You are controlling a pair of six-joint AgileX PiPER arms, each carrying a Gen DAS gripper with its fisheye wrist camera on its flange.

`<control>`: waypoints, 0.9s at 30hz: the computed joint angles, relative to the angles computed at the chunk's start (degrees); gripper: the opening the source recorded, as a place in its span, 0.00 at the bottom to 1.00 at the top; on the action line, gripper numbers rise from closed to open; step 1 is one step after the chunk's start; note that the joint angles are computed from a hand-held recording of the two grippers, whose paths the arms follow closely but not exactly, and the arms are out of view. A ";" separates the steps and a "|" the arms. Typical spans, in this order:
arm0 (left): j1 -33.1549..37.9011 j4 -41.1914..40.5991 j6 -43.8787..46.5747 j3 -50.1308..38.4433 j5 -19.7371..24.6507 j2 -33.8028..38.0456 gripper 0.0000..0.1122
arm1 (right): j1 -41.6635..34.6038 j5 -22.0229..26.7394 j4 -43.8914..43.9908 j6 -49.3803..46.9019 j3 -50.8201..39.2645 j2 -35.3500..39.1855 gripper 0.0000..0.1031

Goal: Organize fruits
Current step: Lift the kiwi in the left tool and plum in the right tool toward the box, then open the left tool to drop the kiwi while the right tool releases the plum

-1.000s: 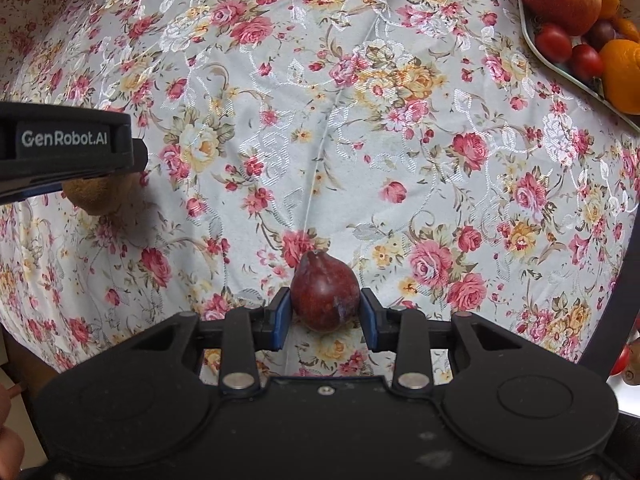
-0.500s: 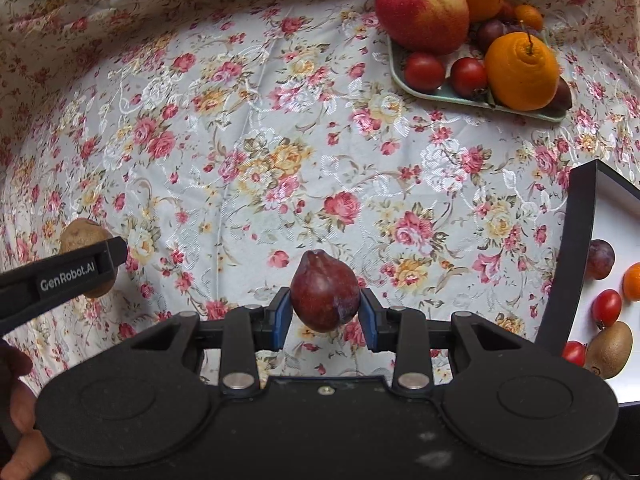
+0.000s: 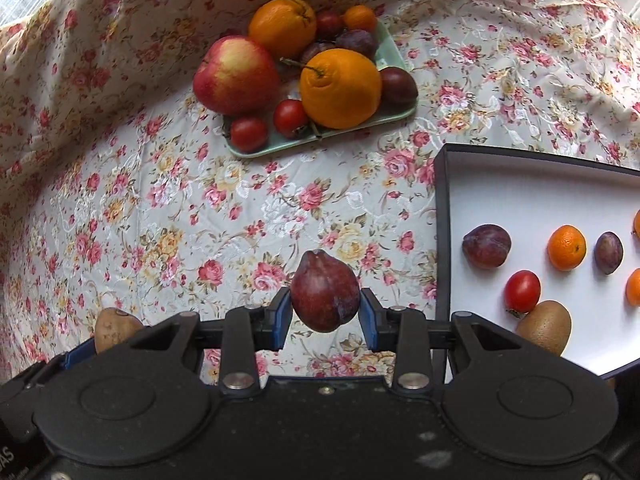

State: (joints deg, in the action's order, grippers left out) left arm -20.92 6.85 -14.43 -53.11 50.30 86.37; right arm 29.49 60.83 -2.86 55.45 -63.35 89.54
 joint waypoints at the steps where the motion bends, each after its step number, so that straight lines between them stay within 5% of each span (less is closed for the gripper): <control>1: -1.48 -0.10 -0.60 -0.30 0.30 0.03 0.53 | -1.17 -0.30 -0.07 -0.05 1.43 -1.44 0.35; 11: -17.68 1.13 -9.34 -3.88 2.01 2.39 0.53 | -14.34 0.79 -0.76 -4.18 12.20 -13.89 0.35; 27: -35.73 0.78 -17.31 -15.53 4.96 11.21 0.53 | -54.34 4.29 3.90 -31.93 21.14 -25.81 0.35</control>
State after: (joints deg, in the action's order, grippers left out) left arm -56.65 7.63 -31.74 -68.64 55.27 97.57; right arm -24.86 65.12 1.04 23.52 -42.21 63.73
